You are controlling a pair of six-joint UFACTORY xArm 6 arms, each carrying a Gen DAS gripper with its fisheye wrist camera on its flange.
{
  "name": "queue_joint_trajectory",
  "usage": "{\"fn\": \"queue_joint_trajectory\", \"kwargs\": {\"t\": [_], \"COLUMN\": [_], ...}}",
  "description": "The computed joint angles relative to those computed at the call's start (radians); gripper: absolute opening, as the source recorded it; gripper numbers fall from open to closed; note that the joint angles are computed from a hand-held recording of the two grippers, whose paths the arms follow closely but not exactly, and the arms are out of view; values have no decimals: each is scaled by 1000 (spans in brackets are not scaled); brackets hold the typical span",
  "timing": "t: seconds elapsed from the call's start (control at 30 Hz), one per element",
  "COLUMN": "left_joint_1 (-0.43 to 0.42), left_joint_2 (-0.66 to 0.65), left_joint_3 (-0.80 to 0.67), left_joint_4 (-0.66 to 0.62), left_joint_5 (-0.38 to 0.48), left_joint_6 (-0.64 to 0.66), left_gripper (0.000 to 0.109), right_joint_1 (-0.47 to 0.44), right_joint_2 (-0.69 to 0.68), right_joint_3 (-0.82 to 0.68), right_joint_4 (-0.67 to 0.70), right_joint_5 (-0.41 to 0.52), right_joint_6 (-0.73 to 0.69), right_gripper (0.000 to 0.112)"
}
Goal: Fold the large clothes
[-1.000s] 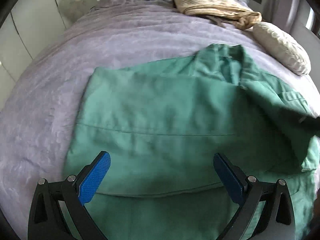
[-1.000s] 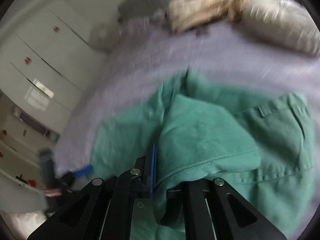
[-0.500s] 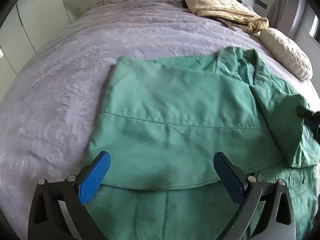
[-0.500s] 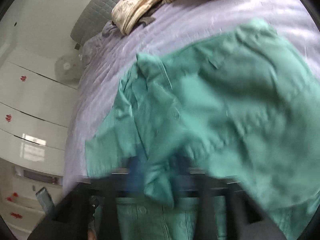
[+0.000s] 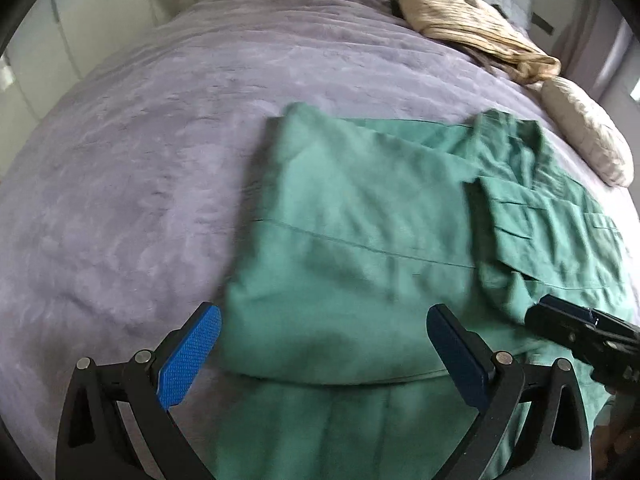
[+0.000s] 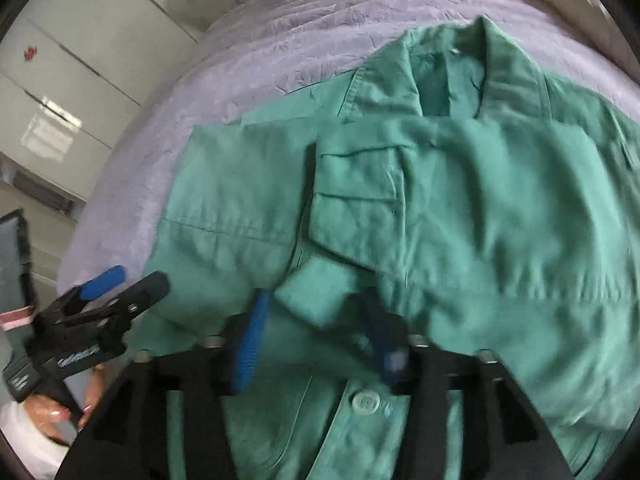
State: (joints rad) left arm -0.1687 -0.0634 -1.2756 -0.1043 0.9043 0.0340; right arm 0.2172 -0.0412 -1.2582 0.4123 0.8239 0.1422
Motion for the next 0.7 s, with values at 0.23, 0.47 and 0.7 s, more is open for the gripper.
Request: {"fn": "queue_joint_trajectory", "kwargs": {"t": [0.23,0.47,0.7], "left_joint_1": [-79,-139,-166], "left_joint_2": [128,316,396], "left_joint_3": [-152,-361,-438], "left_joint_4": [-188,-174,-96], "left_joint_5": [104,112,108], "left_joint_6": [123,82,4], "left_gripper": [103,103,67], "right_joint_1": [-161,-470,-682], "right_joint_2": [-209,-235,-70], "right_joint_3": [140,153,138], "right_joint_4": [-52,-109,365], "right_joint_5": [28,17,67], "right_joint_6": [16,132,1], "right_gripper": [61,68,50]}}
